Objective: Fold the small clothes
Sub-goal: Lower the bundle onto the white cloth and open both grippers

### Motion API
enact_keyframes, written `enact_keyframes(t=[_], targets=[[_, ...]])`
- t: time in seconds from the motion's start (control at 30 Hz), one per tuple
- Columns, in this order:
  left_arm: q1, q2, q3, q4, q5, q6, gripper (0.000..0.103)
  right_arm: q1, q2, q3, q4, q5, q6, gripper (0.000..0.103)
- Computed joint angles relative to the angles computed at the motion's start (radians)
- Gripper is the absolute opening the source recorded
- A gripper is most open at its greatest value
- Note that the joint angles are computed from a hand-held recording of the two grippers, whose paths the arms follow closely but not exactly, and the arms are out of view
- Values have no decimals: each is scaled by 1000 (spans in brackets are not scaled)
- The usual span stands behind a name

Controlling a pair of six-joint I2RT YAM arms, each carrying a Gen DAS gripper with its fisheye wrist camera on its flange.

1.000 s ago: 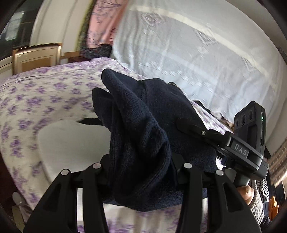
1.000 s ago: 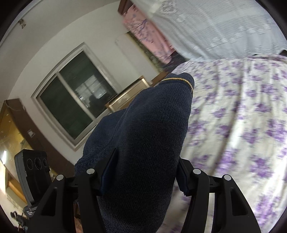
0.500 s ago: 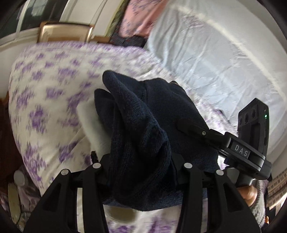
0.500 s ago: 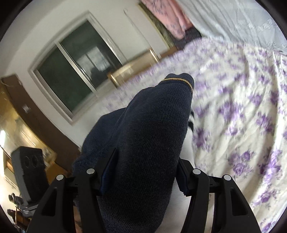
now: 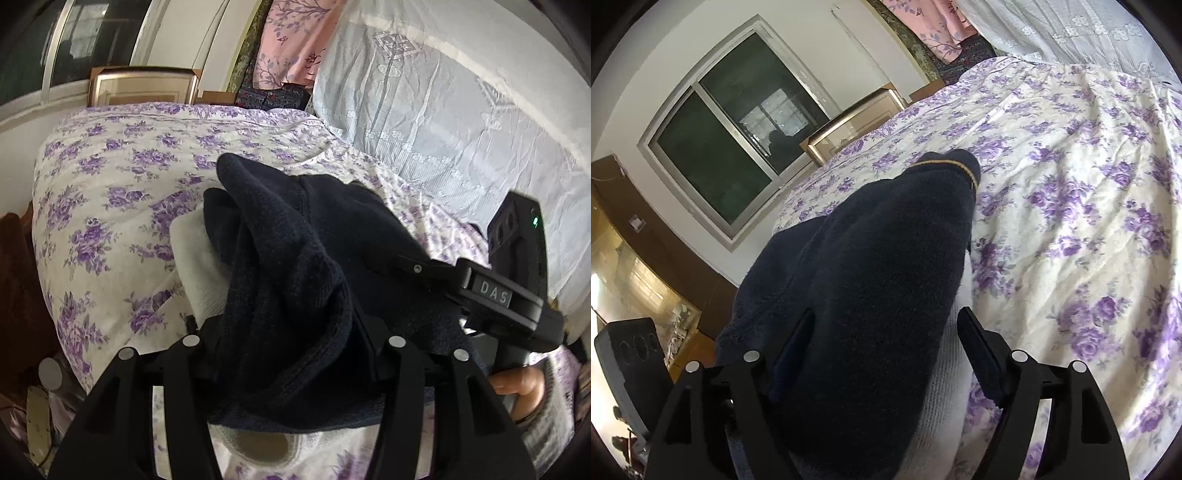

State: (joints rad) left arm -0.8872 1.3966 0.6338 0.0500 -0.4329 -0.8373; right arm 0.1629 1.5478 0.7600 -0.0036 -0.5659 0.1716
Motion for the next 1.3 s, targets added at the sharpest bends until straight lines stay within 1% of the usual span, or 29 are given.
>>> enact_keyframes(t=[0.03, 0.07, 0.1, 0.17, 0.2, 0.23, 0.27, 0.3, 0.33, 0.4, 0.43, 0.47, 0.5, 0.53, 0.63, 0.7, 0.8, 0.87, 0.93, 0.97, 1.0, 1.17, 1.2, 1.27, 1.3], targets=[[-9, -32, -4, -20, -17, -18, 53, -7, -41, -17, -6, 14, -1, 79], [-26, -58, -1, -50, -63, -36, 59, -14, -73, -30, -10, 22, -14, 79], [-54, -92, 6, -100, -148, -55, 70, -20, -113, -46, -16, 29, -31, 79], [-81, -125, 25, -169, -241, -71, 79, -20, -199, -80, -35, 60, -70, 79], [-81, -125, 45, -212, -261, -70, 79, -14, -221, -88, -47, 75, -84, 79], [-68, -109, 69, -247, -252, -64, 79, 0, -230, -94, -63, 96, -99, 79], [-47, -82, 90, -268, -225, -58, 81, 6, -221, -95, -69, 105, -108, 79], [-26, -65, 95, -264, -192, -51, 84, 13, -211, -104, -53, 105, -104, 79], [1, -35, 97, -244, -134, -48, 85, 17, -200, -113, -34, 98, -96, 79], [12, 6, 101, -225, -98, -45, 87, 4, -174, -110, -26, 61, -70, 80], [7, 63, 140, -262, -103, -46, 87, -4, -164, -103, -31, 43, -62, 80], [-4, 96, 154, -266, -121, -49, 87, -8, -162, -97, -43, 43, -62, 80], [-20, 112, 155, -256, -149, -57, 88, -9, -168, -103, -40, 51, -62, 80], [-36, 122, 165, -270, -176, -69, 88, -8, -187, -110, -48, 63, -69, 80], [-56, 127, 193, -331, -203, -98, 87, -2, -264, -145, -63, 93, -62, 80], [-79, 129, 223, -396, -234, -129, 86, 1, -321, -160, -99, 115, -76, 81], [-127, 135, 276, -515, -292, -193, 86, 20, -416, -181, -169, 183, -108, 82], [-170, 153, 328, -626, -338, -261, 86, 17, -473, -195, -208, 199, -122, 86], [-209, 174, 380, -732, -378, -326, 87, -1, -523, -205, -246, 188, -142, 89], [-228, 182, 402, -782, -395, -364, 90, -13, -550, -208, -275, 177, -156, 89], [-239, 185, 413, -809, -404, -388, 92, -24, -565, -209, -293, 165, -168, 90], [-317, 219, 524, -1021, -449, -557, 95, -59, -662, -210, -400, 116, -225, 91], [-334, 233, 555, -1073, -458, -591, 95, -58, -676, -209, -413, 116, -228, 91], [-358, 252, 597, -1137, -467, -635, 96, -66, -715, -204, -449, 98, -235, 91], [-377, 269, 632, -1192, -474, -675, 97, -66, -728, -202, -460, 92, -236, 92]])
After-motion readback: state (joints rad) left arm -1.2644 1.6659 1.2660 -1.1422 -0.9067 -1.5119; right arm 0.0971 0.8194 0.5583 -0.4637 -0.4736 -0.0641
